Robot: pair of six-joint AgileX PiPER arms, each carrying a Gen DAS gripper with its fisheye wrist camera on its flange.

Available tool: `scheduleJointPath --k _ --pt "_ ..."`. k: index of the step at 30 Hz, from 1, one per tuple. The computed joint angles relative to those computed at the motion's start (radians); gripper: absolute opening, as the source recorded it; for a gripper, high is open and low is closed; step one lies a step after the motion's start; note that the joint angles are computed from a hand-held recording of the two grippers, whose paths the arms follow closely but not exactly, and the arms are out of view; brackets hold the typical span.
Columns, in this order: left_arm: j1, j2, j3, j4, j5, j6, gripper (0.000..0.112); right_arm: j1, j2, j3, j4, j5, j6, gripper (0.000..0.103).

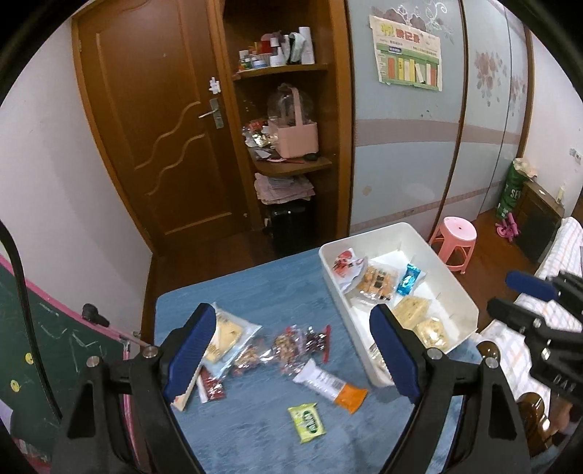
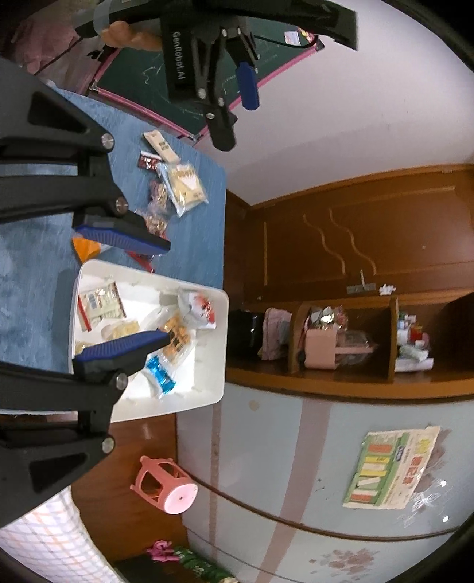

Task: Organize snacks
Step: 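Move both tools back over the remaining snacks on the table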

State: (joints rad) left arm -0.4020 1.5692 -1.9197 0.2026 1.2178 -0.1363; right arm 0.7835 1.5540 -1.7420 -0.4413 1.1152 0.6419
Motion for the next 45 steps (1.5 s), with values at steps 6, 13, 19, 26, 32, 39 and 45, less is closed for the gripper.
scheduleJointPath --k 6,13,19,26,32,39,45 --pt "0.114 -0.105 0.114 0.021 -0.034 0.072 0.086 0.050 0.045 -0.069 -0.020 -0.007 0.007 0.044" --pt "0.369 -0.180 0.219 -0.086 -0.092 0.217 0.090 0.085 0.145 -0.163 0.004 -0.032 0.011 0.044" --pt "0.582 -0.157 0.304 -0.180 -0.148 0.335 0.090 0.090 0.257 -0.275 0.071 -0.030 -0.030 0.044" --pt "0.706 -0.057 0.356 -0.234 -0.217 0.397 0.090 0.085 0.395 -0.439 0.122 0.013 -0.080 0.044" --pt "0.732 0.027 0.409 -0.239 -0.282 0.420 0.090 0.066 0.515 -0.563 0.173 0.055 -0.118 0.044" --pt "0.743 0.159 0.429 -0.243 -0.327 0.465 0.090 0.069 0.569 -0.521 0.216 0.026 -0.105 0.044" --pt "0.745 0.251 0.445 -0.238 -0.352 0.496 0.090 0.081 0.574 -0.380 0.259 -0.046 -0.073 0.044"
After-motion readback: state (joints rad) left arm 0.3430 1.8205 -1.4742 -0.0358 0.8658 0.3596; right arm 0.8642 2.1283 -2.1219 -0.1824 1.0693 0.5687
